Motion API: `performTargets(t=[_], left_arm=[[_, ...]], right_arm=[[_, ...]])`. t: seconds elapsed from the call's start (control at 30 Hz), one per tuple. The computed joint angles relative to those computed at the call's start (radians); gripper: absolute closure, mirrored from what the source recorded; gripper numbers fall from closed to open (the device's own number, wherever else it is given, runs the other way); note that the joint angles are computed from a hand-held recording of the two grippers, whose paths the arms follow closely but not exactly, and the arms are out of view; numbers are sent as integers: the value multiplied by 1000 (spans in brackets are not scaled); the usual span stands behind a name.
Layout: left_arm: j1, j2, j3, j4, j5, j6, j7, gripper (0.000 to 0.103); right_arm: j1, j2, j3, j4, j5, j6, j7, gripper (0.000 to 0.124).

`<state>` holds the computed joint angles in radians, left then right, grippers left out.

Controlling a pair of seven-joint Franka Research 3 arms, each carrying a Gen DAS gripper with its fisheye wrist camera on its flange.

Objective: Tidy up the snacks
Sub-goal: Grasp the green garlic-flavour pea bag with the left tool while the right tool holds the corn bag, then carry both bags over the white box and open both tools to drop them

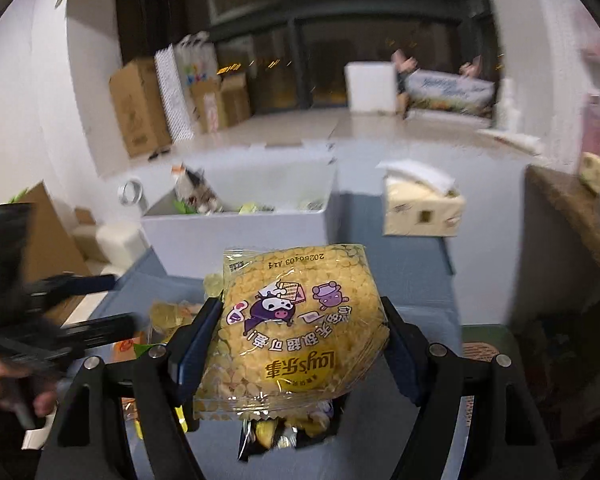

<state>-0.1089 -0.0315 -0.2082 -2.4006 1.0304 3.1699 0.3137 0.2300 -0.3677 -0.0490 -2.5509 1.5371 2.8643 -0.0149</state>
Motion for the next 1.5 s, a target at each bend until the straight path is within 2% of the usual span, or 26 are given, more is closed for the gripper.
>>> performTargets(t=[0.07, 0.2, 0.3, 0.37, 0.43, 0.47, 0.5, 0.53, 0.6, 0.67, 0.77, 0.87, 0.9, 0.97, 1.03, 1.13, 1.23, 1.3, 1.4, 1.43, 1.5], left_arm=[[-26, 60, -10, 45, -183, -70, 168, 0], [-79, 159, 8, 149, -279, -190, 242, 0], [-118, 220, 15, 228, -354, -319, 288, 0], [-126, 252, 15, 260, -412, -352, 327, 1], [-130, 278, 11, 292, -468, -396, 374, 11], [-133, 283, 13, 297, -483, -397, 389, 13], [-131, 290, 13, 302, -501, -395, 409, 25], [-128, 295, 12, 304, -520, -388, 429, 44], [-133, 299, 26, 307, -529, -393, 430, 61], [-99, 284, 5, 270, -604, -332, 487, 64], [-88, 243, 3, 213, -649, -276, 528, 65], [-100, 157, 30, 114, -606, -163, 503, 65], [-130, 115, 72, 82, -500, -134, 414, 65], [-135, 47, 100, 45, -283, -111, 226, 65], [-81, -28, 82, 1, -66, -48, 30, 65], [78, -160, -21, -45, 235, 13, -254, 65], [172, -228, -69, -56, 307, 46, -318, 65], [221, -218, -100, -16, 342, 41, -353, 65], [205, -172, -42, 14, 201, 56, -189, 65], [225, -145, -53, 39, 204, 54, -186, 65], [209, -80, -25, 94, 115, 38, -72, 65]], right_arm=[[-8, -45, -16, -33, 43, -9, -23, 44], [-38, -99, -22, -75, 63, -10, -28, 44], [-50, -106, -20, -86, 63, -10, -39, 44], [-54, -100, -22, -88, 51, -19, -25, 44], [-57, -95, -25, -89, 51, -27, -26, 44], [-58, -92, -24, -88, 53, -26, -28, 44], [-59, -92, -24, -91, 56, -28, -31, 44], [-61, -92, -25, -92, 54, -33, -30, 44], [-63, -87, -23, -93, 48, -32, -21, 44], [-64, -86, -24, -95, 42, -35, -17, 44], [-65, -87, -27, -97, 41, -42, -17, 44], [-65, -89, -25, -97, 46, -39, -18, 44], [-64, -91, -24, -99, 47, -40, -21, 44], [-61, -88, -21, -95, 53, -38, -26, 44], [-60, -84, -20, -93, 52, -42, -25, 44], [-52, -78, -16, -86, 48, -60, -22, 44], [-34, -51, 4, -57, 43, -55, -20, 44], [-18, -14, 13, -11, 43, -61, -22, 44], [0, 90, 22, 108, 7, -86, 24, 44], [1, 124, 23, 146, -25, -101, 62, 44], [6, 226, 34, 259, -83, -105, 144, 44]])
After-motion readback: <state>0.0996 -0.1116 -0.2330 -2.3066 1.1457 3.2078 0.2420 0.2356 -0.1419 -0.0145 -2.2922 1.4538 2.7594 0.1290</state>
